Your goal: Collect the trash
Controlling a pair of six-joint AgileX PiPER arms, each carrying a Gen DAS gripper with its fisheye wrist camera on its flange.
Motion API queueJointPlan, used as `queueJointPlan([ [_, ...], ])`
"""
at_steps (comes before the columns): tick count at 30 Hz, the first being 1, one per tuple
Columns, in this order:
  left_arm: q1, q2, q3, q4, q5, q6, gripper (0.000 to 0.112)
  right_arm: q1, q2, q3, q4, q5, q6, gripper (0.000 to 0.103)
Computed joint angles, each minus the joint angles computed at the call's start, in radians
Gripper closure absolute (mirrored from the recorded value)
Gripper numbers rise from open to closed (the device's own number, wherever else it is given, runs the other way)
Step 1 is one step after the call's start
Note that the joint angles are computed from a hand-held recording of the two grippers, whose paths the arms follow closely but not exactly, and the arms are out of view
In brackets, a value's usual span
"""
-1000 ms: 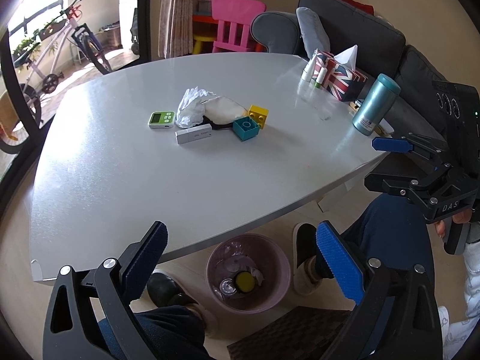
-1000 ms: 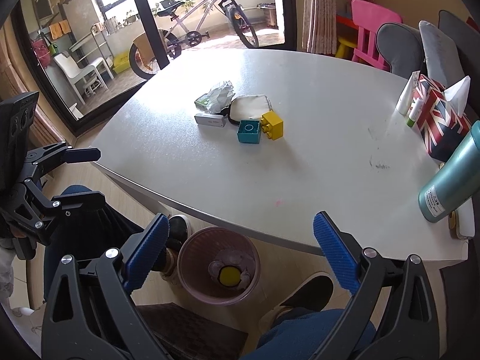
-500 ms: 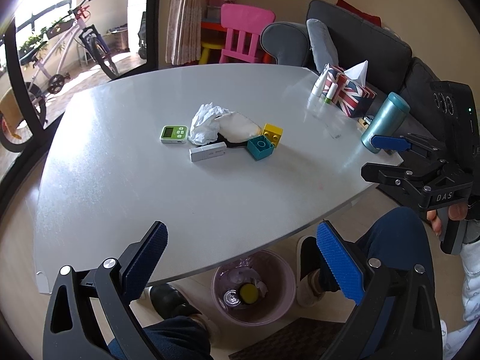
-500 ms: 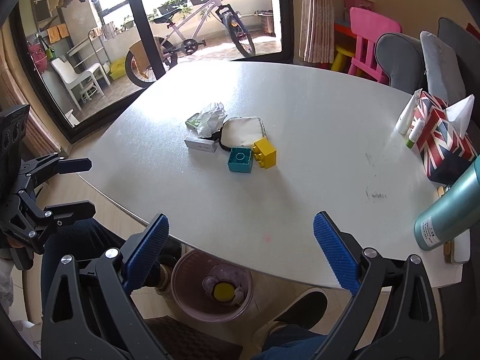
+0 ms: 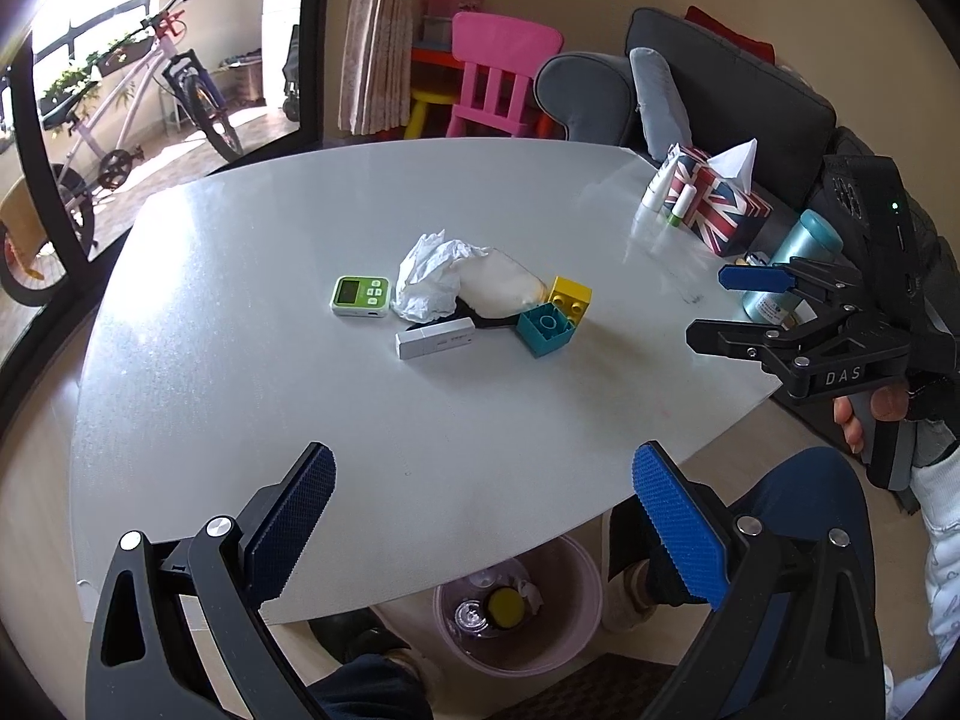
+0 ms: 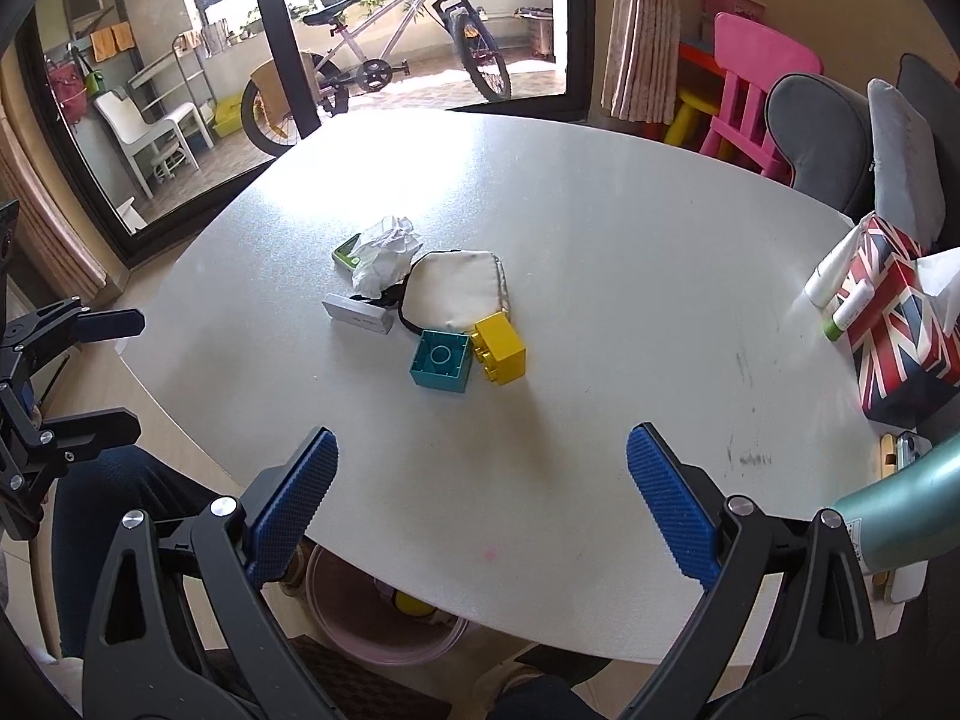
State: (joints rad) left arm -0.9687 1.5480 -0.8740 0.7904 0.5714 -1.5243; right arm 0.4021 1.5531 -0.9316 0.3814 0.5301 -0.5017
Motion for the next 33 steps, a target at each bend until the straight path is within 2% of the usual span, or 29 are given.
queueJointPlan([
  [16,0.036,0.022,-0.018,-0.029,-0.021,0.047,0.017,0.006,0.266,-0.213,-0.104,0.021,0.01,0.01],
  [25,0.041,0.02,-0.015,-0.033,-0.022,0.048,0.017,0.02,0.359,-0.303,-0.174,0.054,0.016,0.028],
  [27,0.043,0.019,-0.013,-0.037,-0.023,0.051,0.017,0.022,0.375,-0.313,-0.172,0.061,-0.001,0.034],
  [33,0.043,0.017,-0.008,-0.04,-0.021,0.049,0.017,0.019,0.405,-0.333,-0.136,0.072,-0.066,0.042],
])
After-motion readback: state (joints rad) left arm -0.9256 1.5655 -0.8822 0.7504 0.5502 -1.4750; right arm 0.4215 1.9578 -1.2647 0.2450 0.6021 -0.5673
